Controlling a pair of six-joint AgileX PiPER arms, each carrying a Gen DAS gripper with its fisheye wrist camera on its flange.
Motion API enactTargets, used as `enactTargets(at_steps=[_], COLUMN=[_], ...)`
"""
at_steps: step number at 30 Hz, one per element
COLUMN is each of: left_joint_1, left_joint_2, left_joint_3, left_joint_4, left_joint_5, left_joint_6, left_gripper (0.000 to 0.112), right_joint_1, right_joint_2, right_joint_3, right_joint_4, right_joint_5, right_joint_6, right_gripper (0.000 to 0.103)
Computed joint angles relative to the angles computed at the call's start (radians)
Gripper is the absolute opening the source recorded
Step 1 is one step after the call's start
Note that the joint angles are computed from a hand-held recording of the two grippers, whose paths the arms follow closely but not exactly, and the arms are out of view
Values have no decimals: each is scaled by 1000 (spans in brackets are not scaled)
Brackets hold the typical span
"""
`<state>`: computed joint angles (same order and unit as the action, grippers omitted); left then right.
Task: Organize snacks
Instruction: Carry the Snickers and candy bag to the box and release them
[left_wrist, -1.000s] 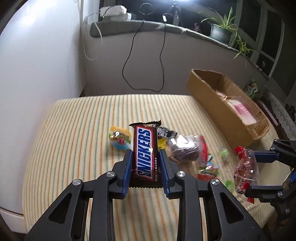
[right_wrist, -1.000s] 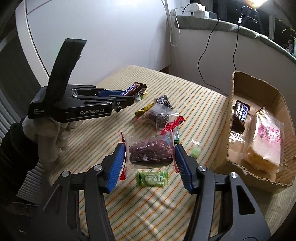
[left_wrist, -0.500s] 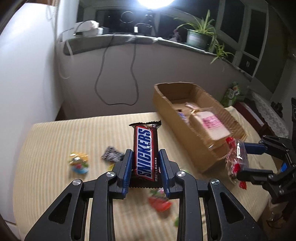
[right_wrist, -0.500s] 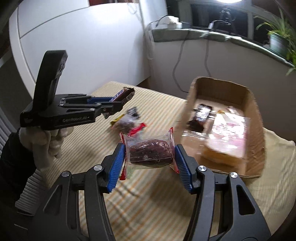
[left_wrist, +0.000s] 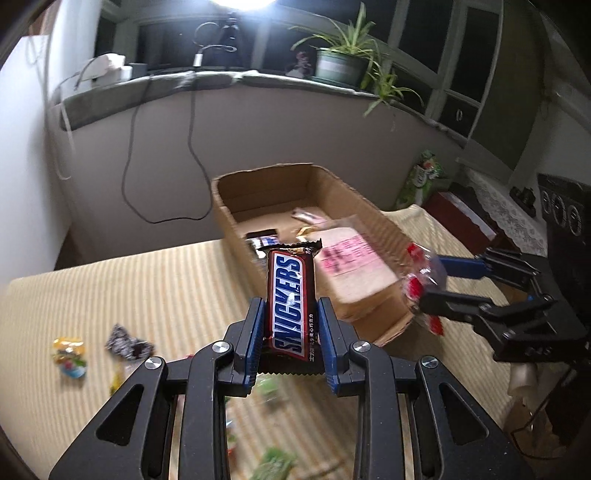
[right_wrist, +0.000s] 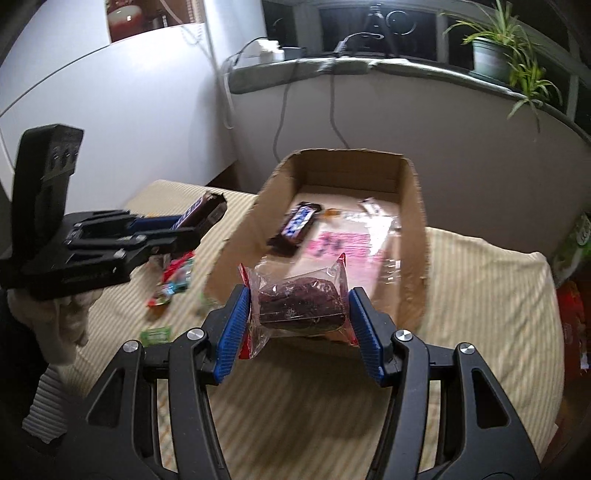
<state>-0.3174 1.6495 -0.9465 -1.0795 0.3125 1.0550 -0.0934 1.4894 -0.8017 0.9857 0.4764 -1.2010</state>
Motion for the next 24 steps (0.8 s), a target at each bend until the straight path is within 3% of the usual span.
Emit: enactTargets(at_steps=[8,24], left_joint_1=[-72,-118], left_joint_2=[54,105], left_joint_3=[-68,-118], left_joint_4=[82,253], left_joint_5=[-14,-45], left_joint_6=[-103,-278], left_gripper=[27,27], right_joint_1=[-40,-42], right_joint_2=[93,125], right_joint_3=[-70,-90], right_joint_4=[-18,-16], right_joint_5=[-9,-24], right_joint_6=[12,-9], right_gripper=[58,66])
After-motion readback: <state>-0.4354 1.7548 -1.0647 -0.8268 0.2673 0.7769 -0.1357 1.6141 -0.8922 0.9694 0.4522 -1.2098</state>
